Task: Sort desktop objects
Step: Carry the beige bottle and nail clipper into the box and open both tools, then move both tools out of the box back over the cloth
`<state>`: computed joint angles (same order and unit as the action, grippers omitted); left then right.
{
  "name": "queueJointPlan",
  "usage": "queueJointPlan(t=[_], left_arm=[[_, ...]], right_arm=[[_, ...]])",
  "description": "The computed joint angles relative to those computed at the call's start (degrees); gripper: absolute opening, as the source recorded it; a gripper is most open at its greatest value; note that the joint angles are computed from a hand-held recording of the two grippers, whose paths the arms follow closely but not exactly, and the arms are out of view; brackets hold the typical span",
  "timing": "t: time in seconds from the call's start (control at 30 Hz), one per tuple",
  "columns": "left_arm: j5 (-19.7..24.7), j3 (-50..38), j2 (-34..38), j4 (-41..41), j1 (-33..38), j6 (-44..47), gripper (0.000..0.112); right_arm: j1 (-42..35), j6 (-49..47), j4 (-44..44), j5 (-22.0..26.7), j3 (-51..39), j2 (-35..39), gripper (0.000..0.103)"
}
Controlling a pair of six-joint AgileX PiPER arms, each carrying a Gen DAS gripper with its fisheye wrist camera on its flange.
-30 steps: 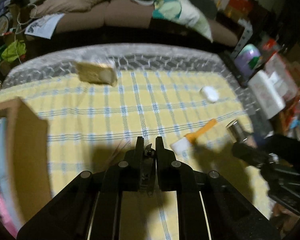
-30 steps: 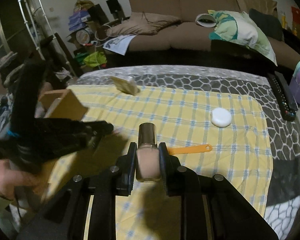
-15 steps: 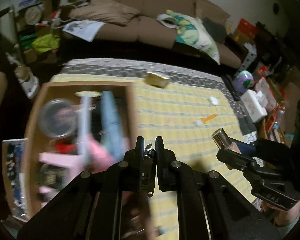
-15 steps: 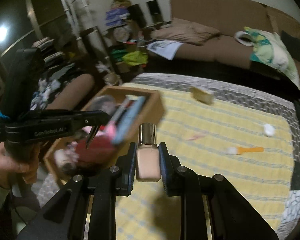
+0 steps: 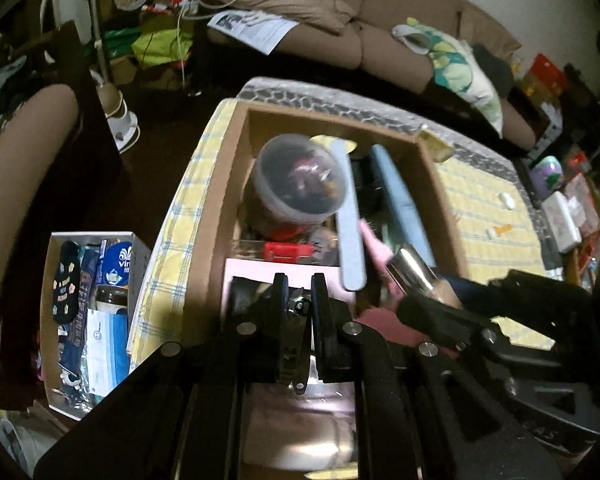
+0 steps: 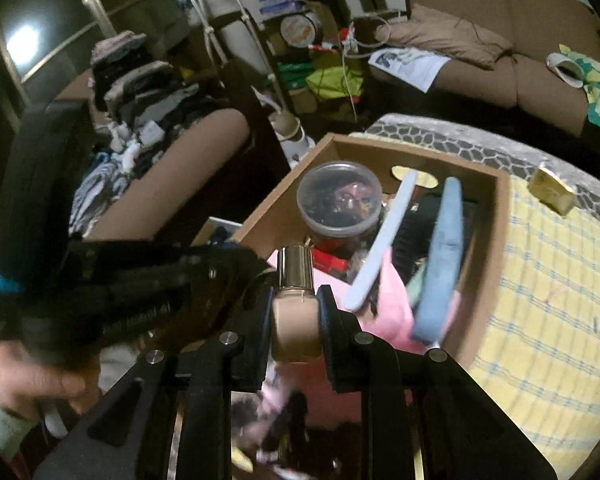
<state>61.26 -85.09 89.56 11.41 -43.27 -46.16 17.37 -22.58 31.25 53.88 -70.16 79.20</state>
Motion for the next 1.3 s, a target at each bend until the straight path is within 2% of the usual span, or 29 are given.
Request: queueJointPlan(t=[0.1, 0.33, 0.43, 0.53, 0.7, 0.83, 1.07, 1.17, 1.3], left_arm=[[-3.5, 2.5, 0.8, -1.6, 1.8, 0.8, 0.011], [-6.9, 3.9, 2.7, -4.0, 5.2, 3.4, 0.011], [-7.3, 2.9, 3.7, -4.9, 6.2, 4.3, 0.011], [-6.9, 1.4, 4.8, -5.5, 6.6, 5.0, 0.011], [-6.8, 1.9, 4.2, -7.2, 7.1, 4.7, 0.012], [-6.9, 2.9, 2.0, -7.3, 6.9, 3.2, 0.03], [-1.1, 0.0, -0.9, -2.8, 2.5, -0.8, 0.042], [1.5, -2.7, -0.8, -0.1, -1.4, -3.1, 0.055], [6.1, -11.4, 3.5, 4.4, -9.2, -6.0, 0.08]], right_arm=[[2.3, 3.3, -2.2, -2.4, -1.4, 4.3, 0.022], [4.8, 12.0, -8.6, -4.7, -2.1, 11.2, 0.022], [3.3, 10.5, -4.6, -4.9, -0.4, 10.7, 0.027], [2.7, 9.1, -3.1, -1.8, -1.0, 10.2, 0.045], [2.7, 9.9, -8.0, -1.1, -0.9, 4.7, 0.046], [0.8, 9.3, -9.0, 0.5, -0.9, 1.0, 0.053], [-3.3, 8.1, -9.1, 3.5, 1.1, -4.5, 0.062], [-7.6, 5.7, -7.6, 5.5, 2.8, -7.7, 0.07], [-16.7, 0.7, -4.4, 8.8, 5.5, -11.4, 0.079]])
